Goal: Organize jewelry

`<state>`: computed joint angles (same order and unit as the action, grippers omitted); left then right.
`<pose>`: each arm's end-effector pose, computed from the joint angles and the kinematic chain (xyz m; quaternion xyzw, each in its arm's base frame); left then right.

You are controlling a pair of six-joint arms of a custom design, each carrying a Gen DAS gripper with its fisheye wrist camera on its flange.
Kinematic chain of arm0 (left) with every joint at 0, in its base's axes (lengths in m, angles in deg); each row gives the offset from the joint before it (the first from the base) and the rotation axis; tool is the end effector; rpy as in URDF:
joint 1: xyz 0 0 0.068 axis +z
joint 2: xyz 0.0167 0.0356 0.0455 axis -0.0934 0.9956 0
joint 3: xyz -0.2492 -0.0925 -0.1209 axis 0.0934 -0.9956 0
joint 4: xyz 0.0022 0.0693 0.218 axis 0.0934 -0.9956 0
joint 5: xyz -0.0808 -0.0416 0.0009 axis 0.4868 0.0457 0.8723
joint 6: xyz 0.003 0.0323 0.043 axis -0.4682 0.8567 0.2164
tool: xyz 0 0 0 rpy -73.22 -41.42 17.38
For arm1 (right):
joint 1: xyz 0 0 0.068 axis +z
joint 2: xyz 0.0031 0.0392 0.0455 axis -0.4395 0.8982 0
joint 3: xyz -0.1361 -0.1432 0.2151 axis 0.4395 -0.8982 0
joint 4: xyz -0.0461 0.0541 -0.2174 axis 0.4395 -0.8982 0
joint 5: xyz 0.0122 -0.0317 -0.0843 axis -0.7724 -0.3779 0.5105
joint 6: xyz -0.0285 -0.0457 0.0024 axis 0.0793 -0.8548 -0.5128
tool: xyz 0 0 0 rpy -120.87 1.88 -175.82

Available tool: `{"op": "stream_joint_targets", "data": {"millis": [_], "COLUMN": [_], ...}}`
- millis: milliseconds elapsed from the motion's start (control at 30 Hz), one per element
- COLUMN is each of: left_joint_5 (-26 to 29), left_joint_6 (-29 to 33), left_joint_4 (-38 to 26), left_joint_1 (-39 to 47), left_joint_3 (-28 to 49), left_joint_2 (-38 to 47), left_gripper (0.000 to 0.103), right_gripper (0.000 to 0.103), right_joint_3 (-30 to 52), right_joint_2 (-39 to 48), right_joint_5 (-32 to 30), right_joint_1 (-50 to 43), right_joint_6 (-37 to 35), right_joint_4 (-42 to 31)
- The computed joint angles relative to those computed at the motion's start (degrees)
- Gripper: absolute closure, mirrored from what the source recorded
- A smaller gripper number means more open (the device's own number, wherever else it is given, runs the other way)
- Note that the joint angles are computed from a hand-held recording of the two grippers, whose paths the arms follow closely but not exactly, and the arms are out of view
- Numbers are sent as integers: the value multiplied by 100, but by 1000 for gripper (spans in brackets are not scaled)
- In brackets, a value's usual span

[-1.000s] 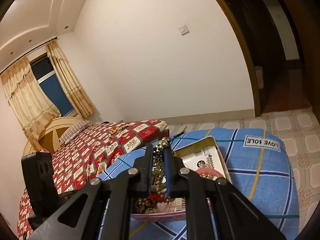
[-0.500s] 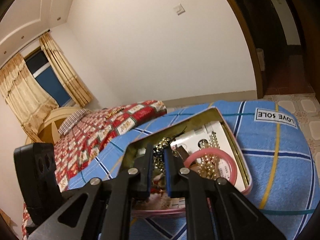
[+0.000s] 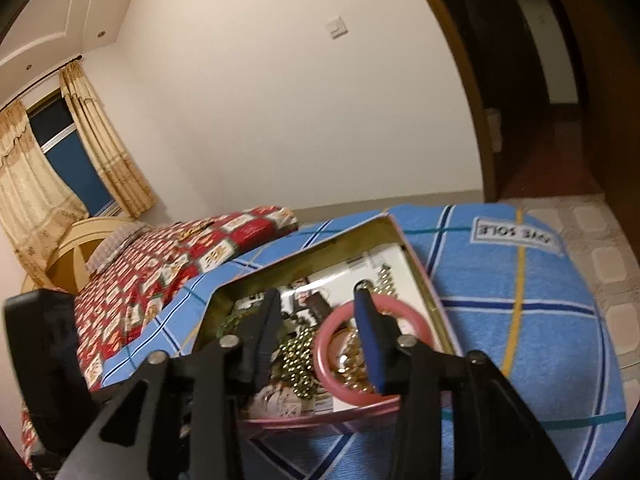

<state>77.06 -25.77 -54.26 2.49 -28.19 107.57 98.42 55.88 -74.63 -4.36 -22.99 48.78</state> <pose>0.2113 0.0208 0.1638 -0.0519 0.8974 -0.0948 0.4277 0.2939 0.1310 0.1628 -0.1375 0.8424 0.3098 0.4189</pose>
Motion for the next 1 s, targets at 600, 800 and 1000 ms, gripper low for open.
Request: {"op": "stream_joint_targets", "data": {"millis": [600,800,1000], "left_joint_5": [-1791,-2126,-2053], "left_joint_6": [-158,-185,-201], "left_joint_4": [893,1319,1147], "left_joint_1": [-192,-245,-207], "left_joint_3": [-995,-1392,-1465], "left_joint_2": [-789,-856,-1051], "left_gripper": [28,28,28], "right_gripper": [19,10,8], "right_joint_3": [-944,-1335,-1676], "right_joint_2": [-413,-564,-717], "right_joint_5": [2279,3129,3494], "right_joint_1": [583,990,1256], "right_joint_6": [-111,-280,-323], "right_joint_4": [1058,1432,1709]}}
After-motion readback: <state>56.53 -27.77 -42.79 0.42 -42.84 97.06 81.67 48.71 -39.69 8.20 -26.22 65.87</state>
